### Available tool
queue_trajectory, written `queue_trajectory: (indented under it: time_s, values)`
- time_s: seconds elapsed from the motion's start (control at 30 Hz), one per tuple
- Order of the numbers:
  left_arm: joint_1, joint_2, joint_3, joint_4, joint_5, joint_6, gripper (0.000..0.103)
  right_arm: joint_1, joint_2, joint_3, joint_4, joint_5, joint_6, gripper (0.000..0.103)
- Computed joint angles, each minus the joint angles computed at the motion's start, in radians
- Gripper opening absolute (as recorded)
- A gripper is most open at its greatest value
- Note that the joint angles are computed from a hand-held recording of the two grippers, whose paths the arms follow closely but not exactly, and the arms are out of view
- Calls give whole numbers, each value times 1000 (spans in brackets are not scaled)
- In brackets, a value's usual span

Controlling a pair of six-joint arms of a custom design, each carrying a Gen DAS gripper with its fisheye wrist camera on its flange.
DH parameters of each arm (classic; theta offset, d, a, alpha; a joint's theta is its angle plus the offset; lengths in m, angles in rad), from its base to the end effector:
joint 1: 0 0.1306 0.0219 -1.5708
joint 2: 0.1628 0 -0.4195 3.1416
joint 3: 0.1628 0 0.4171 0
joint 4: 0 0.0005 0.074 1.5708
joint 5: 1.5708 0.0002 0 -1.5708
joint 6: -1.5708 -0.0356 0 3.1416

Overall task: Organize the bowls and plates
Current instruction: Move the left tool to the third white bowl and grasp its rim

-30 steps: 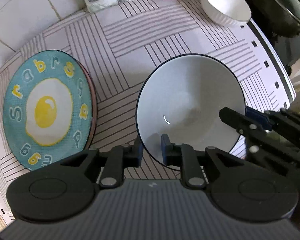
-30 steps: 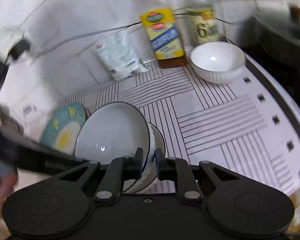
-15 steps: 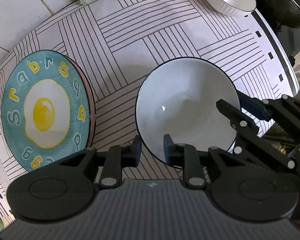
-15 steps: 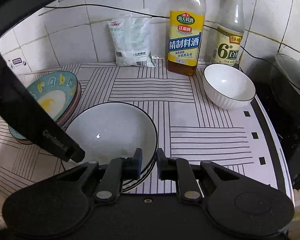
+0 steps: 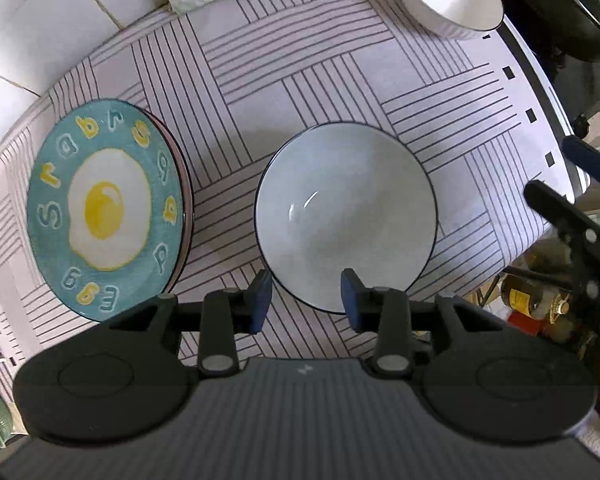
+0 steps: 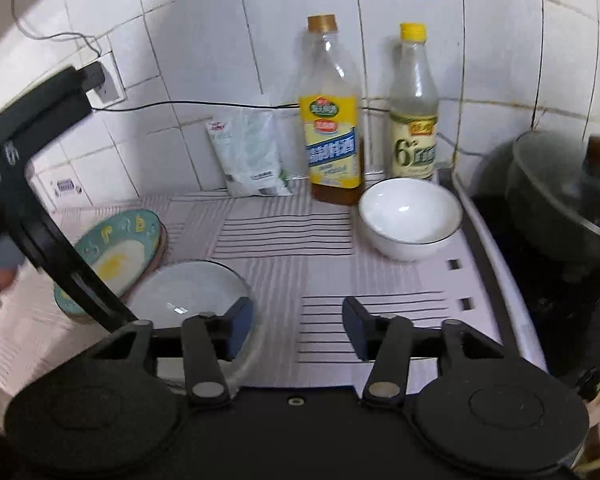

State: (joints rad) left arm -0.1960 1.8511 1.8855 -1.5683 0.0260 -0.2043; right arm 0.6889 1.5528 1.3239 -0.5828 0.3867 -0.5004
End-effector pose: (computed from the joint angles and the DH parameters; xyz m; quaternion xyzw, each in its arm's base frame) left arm 0.6103 -0.1226 0.4144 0.1990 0.9797 -0.0129 0.0185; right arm 0.4428 0.3466 0.3733 -0.0149 0.9142 0.0558 0.4012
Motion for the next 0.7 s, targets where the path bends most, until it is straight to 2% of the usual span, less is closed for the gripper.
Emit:
queue_trajectory:
  time_s: [0.13, 0.2, 0.3, 0.37, 0.43, 0.53, 0.6, 0.7]
  values:
    - [-16, 0, 33, 2, 0, 16, 41, -42, -40, -37, -28, -29, 80, 57]
    - [-28, 11, 59, -2, 5, 29, 41, -59, -59, -62, -10, -20, 78, 59]
    - [-52, 27, 93, 12, 0, 28, 41, -81, -64, -78, 0, -32, 55, 66]
    - [-65, 47, 125, 22, 10, 22, 41, -94, -44, -66, -21, -55, 60, 68]
    - [-75, 78, 169, 31, 37, 28, 42, -100, -23, -67, -7, -63, 89, 70]
    - [-91, 103, 175, 116, 56, 45, 44, -106, 31, -39, -30, -32, 112, 71]
    - [-109, 138, 197, 147, 29, 65, 44, -116, 55, -38, 5, -46, 130, 71]
    - [-115, 194, 253, 161, 51, 103, 44, -133, 87, -45, 66, -53, 92, 71]
